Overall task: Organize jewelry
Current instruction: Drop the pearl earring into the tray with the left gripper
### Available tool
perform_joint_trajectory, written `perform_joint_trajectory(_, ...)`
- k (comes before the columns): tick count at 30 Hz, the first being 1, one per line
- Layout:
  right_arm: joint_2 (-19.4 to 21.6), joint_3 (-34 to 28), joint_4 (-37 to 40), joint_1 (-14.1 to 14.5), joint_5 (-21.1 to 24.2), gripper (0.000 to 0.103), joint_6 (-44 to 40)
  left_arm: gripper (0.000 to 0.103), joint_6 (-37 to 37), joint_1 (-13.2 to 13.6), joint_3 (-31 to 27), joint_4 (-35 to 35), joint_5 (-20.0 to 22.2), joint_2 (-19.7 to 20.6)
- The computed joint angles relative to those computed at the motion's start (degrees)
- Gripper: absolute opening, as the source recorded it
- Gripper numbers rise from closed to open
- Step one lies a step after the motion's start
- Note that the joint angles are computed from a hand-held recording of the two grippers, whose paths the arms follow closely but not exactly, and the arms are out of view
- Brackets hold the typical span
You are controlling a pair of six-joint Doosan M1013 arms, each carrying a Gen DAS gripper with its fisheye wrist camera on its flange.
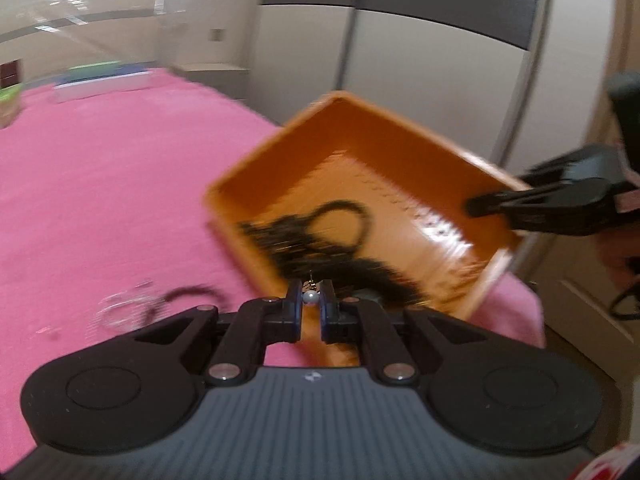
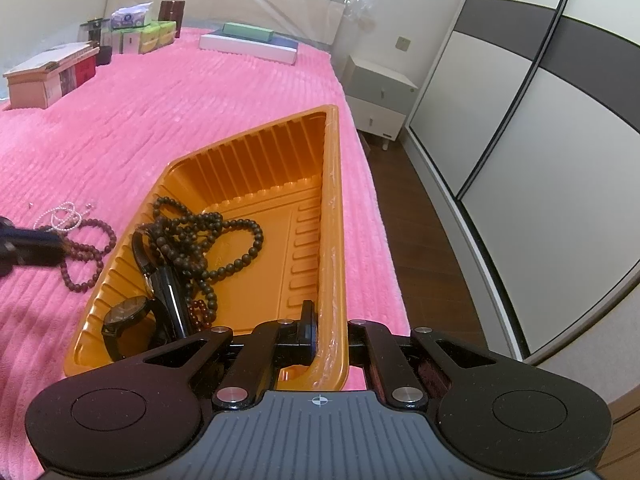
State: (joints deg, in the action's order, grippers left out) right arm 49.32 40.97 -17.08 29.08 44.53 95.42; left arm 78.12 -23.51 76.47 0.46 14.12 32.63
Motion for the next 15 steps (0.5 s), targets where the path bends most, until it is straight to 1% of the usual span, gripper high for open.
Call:
perform_joint_trajectory(2, 0.01, 0.01, 0.10, -0.03, -0.06, 0.005, 0.08, 0.007, 6.58, -0.35, -1.51, -5.80, 0.47, 0.84)
perform_joint_trajectory(5, -0.09, 0.17, 0.22, -0.05, -0.21, 0.005, 0.19, 0.007, 11.83, -0.85, -3.18, -9.60, 1.66, 1.88)
perform_joint_trajectory(10, -0.16, 0.32, 0.52, -0.11, -0.42, 0.005, 0.18, 0.007, 16.32, -1.15, -5.63, -13.14, 3.76, 3.65)
perform_joint_trajectory(13, -0.19, 0.38, 0.64, -0.15, -0.50, 0.005, 0.15, 0.007, 17.94, -1.32, -6.32, -14.22, 4.63, 4.16)
perform_joint_trajectory(15, -0.19, 0.41, 0.62, -0.16, -0.53, 0.005, 0.17, 0.009, 17.57, -1.46, -6.70, -13.77, 5.02, 4.44)
